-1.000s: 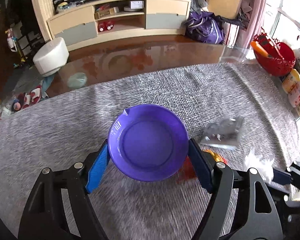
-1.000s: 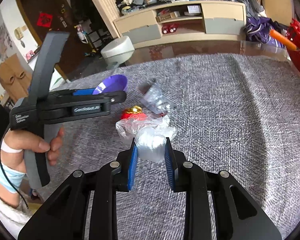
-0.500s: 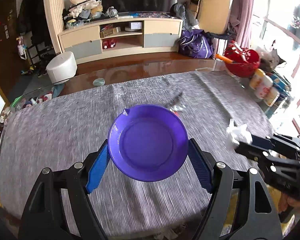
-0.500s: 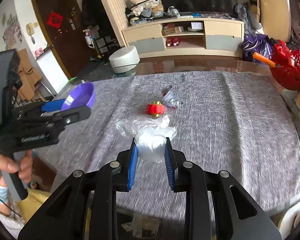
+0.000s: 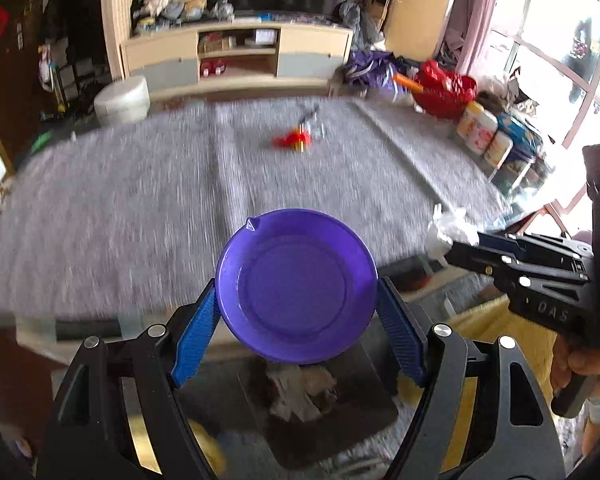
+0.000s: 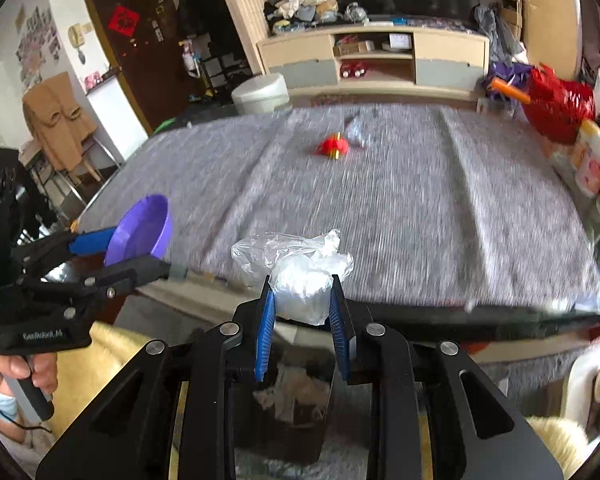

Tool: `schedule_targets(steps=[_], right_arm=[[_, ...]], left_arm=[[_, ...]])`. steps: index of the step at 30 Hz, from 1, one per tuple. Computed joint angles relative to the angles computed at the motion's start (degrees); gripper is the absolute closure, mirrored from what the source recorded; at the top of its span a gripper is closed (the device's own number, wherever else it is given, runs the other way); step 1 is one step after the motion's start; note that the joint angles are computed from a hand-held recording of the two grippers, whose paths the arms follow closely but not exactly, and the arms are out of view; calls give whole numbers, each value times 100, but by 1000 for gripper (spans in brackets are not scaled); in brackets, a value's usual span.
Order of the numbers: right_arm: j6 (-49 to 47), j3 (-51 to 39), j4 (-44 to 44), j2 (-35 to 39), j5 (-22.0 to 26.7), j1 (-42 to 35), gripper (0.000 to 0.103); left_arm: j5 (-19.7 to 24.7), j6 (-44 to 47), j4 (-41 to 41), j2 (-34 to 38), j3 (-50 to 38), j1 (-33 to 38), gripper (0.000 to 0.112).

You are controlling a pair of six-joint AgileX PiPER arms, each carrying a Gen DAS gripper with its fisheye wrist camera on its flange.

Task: Collect trash
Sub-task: 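Lower the purple dish and plastic bag into the bin and release both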

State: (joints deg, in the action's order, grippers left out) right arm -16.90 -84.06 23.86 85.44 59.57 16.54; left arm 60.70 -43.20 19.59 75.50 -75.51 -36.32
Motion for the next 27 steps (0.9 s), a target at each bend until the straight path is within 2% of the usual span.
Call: schedule_targets(steps=[6, 11, 19, 23, 27], right_arm=[[46, 1158, -34, -276, -404, 214, 76], [149, 1798, -63, -314, -649, 479, 76], [96, 2465, 322, 54, -907, 512, 76], [242, 2597, 187, 128, -1084, 610, 76], [406, 2552, 61, 233, -1121, 714, 74]], left_arm=[[-467, -761, -122, -564, 1403, -309, 39], [-956, -1066, -365, -667, 2269, -478, 39], [-1560, -1036, -835, -426, 3020, -516, 39], [-1867, -852, -1116, -255, 3261, -424, 39], [-1990, -786, -1202, -180, 3365, -401, 39]])
